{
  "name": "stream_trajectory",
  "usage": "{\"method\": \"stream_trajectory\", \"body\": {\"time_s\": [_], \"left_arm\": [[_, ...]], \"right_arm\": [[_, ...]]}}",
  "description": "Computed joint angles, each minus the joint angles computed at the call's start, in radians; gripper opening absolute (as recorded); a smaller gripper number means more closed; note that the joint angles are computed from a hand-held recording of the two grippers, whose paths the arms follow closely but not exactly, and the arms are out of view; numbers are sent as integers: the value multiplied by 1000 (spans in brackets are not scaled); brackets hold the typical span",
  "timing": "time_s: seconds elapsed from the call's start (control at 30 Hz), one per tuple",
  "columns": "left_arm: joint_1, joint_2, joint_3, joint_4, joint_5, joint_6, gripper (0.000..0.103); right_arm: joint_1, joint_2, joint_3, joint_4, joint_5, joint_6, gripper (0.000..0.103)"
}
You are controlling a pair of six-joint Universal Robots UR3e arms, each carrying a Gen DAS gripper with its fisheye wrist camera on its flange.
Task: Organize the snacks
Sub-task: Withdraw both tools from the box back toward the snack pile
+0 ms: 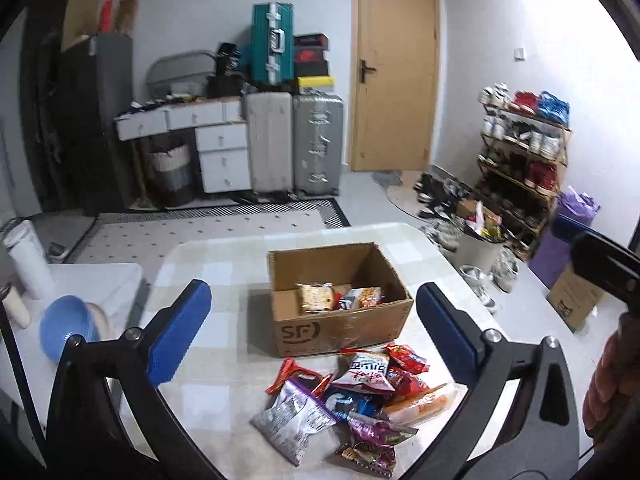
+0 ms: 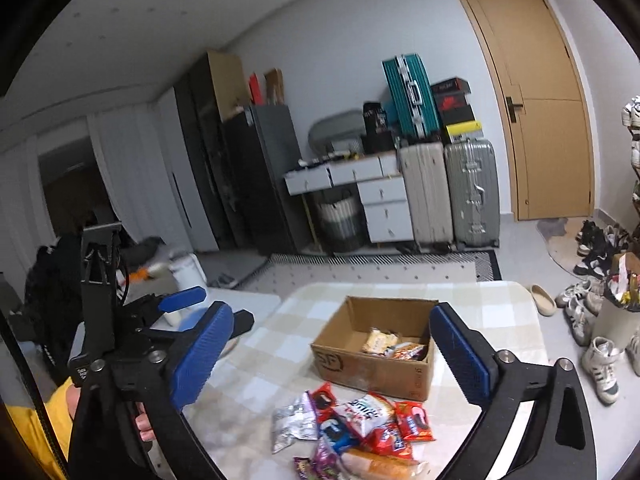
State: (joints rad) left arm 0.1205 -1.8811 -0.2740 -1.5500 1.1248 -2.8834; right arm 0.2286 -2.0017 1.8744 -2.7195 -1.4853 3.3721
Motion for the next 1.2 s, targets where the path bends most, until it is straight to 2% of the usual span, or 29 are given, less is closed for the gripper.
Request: {"method": "stream_trajectory", "body": {"time_s": [0.03,0.17,0.27,0.33,0.43,0.47,0.5,0.63,0.67,0.8,0.87,1.07,1.13,1.2], "left_arm": [[16,51,-68,28,-9,-6,102],[130,303,-371,106,-98,25,102],[231,447,-555,170,-170,55,102],[290,519,-655,191,-222,86,102],[402,624,-773,140,-313,152,102],[409,637,-815,156,-322,156,102],[455,678,-858,118,-358,192,102],[544,816,-1076,121,-400,271,102],[524,826,-1134,174,-378,253,102],[507,856,-1275,213,-348,272,102],[462,848,-1339,305,-303,237,102],[344,791,-1433,466,-203,177,102],[302,757,-1459,520,-163,160,102],[272,724,-1472,550,-131,149,102]], "right_arm": [[14,-23,25,-22,-12,1,102],[167,-37,97,-137,-198,-4,102],[376,41,121,-229,-488,-30,102],[435,59,156,-261,-547,-17,102],[501,80,219,-326,-610,12,102],[536,101,239,-359,-657,26,102],[561,119,253,-385,-692,36,102],[669,220,305,-513,-829,61,102],[677,233,316,-533,-837,64,102],[700,286,354,-575,-838,101,102],[693,301,370,-577,-829,123,102],[610,317,390,-541,-727,169,102],[568,322,411,-533,-677,181,102],[501,318,450,-545,-582,197,102]]}}
